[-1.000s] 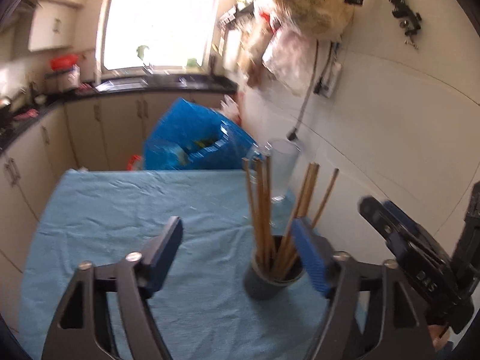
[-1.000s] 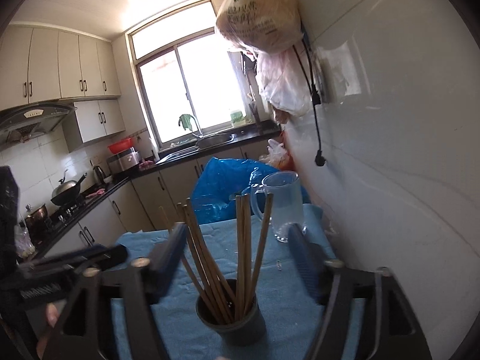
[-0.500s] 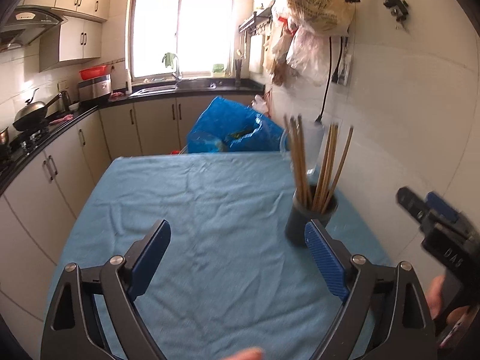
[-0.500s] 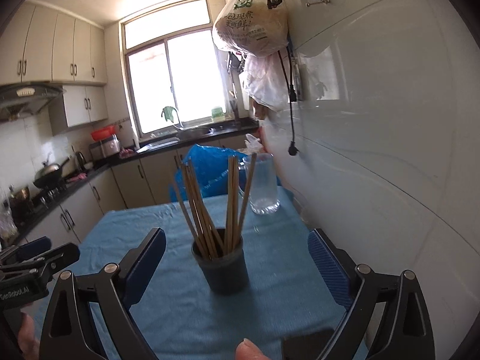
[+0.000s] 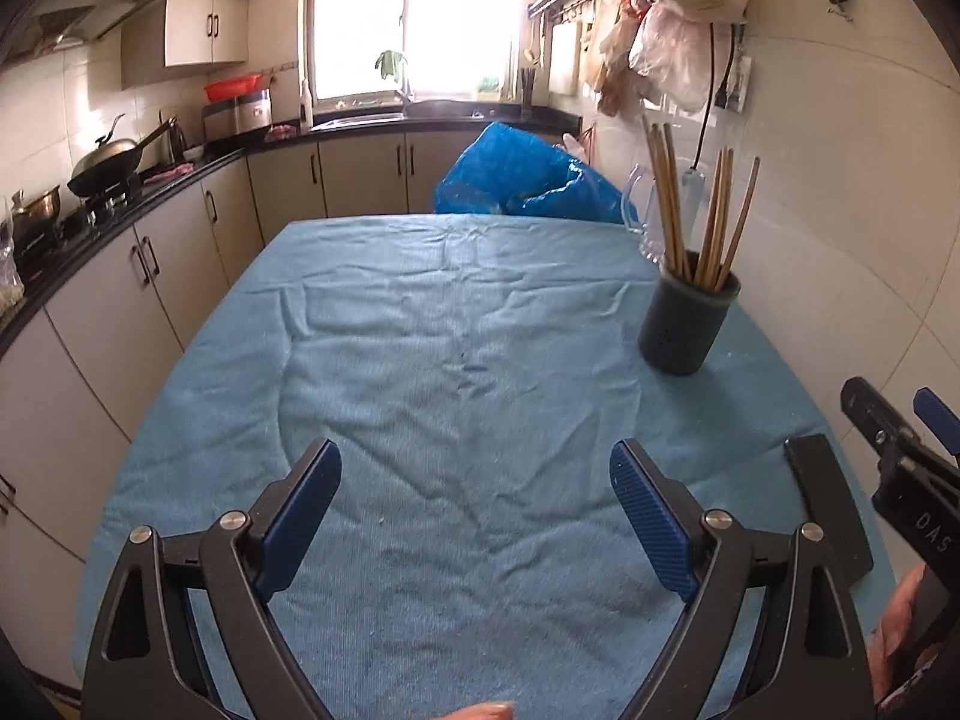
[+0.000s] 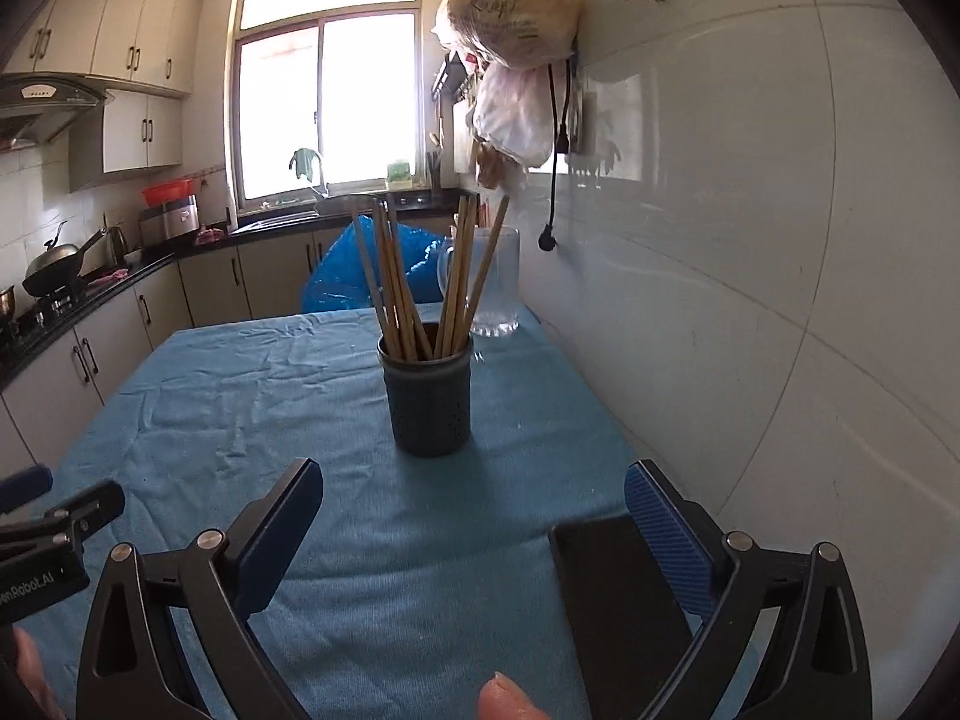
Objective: Organize utensils
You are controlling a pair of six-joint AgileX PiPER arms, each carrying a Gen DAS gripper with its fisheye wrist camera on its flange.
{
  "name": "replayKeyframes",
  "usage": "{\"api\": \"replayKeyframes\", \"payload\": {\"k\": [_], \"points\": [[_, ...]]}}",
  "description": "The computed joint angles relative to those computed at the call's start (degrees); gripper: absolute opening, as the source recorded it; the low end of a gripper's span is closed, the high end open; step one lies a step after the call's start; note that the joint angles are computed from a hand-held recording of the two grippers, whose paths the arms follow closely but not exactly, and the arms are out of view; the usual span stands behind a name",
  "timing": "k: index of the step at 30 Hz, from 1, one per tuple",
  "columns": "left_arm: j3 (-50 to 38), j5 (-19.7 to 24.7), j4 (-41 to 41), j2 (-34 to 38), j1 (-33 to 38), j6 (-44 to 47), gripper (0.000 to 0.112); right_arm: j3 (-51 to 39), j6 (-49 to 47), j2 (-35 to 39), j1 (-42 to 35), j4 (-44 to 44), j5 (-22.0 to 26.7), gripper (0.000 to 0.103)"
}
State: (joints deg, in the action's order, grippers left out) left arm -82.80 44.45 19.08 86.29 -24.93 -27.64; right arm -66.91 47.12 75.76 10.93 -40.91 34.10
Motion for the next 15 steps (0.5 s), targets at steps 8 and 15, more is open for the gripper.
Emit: {"api": "replayKeyframes", "payload": {"k": [8, 15], "points": [[0.89, -0.35, 1.01, -0.32, -0.52, -0.69, 0.09, 0.49, 3.14, -0.82, 1.93, -4.12, 1.92, 0.102], [0.56, 0.19, 0.75, 0.4, -0.99, 0.08, 0.09, 0.52, 1.65, -0.17, 1.62, -2.96, 1.83, 0.102]]}}
